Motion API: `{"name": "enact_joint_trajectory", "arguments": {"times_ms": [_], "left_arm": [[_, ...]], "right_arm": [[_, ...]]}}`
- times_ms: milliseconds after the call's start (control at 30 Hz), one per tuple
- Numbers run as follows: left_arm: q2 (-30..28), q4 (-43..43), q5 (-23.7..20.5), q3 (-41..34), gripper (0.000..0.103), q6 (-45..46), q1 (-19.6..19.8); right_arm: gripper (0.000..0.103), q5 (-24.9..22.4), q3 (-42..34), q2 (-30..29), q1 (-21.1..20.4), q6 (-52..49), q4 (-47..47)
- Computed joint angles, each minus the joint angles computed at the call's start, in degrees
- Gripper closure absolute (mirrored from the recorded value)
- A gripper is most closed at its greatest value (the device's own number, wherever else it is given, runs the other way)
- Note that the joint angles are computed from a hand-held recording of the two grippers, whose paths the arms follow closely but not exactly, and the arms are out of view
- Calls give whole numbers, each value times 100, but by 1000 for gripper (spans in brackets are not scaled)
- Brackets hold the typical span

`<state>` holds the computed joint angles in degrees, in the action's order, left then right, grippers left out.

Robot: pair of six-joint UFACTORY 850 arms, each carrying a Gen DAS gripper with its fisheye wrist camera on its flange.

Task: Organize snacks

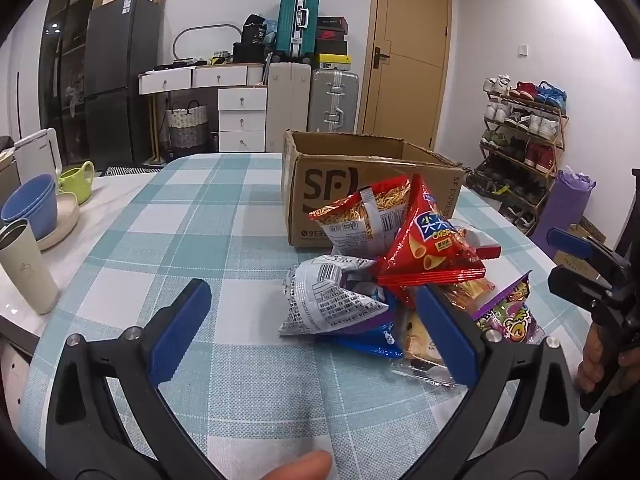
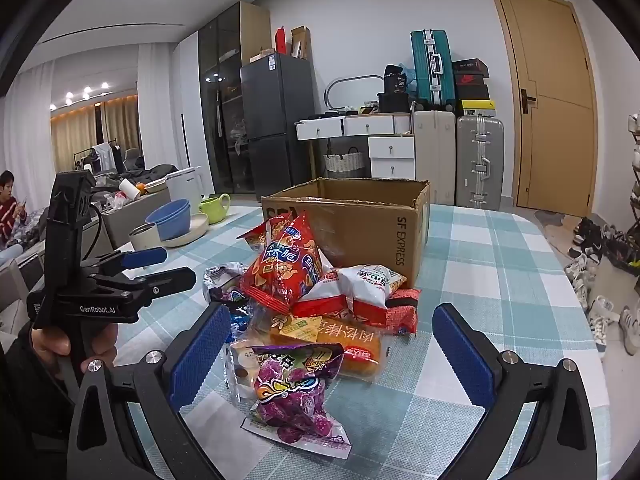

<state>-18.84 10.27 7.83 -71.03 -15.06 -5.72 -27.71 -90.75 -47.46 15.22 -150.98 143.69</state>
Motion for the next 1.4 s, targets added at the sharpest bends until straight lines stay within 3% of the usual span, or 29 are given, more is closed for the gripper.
{"name": "enact_joint_trajectory", "arguments": {"times_ms": [1400], "left_arm": [[-1, -105, 54, 12, 1, 79, 1]], "right_arm": [[0, -9, 21, 13, 0, -52, 55]]}}
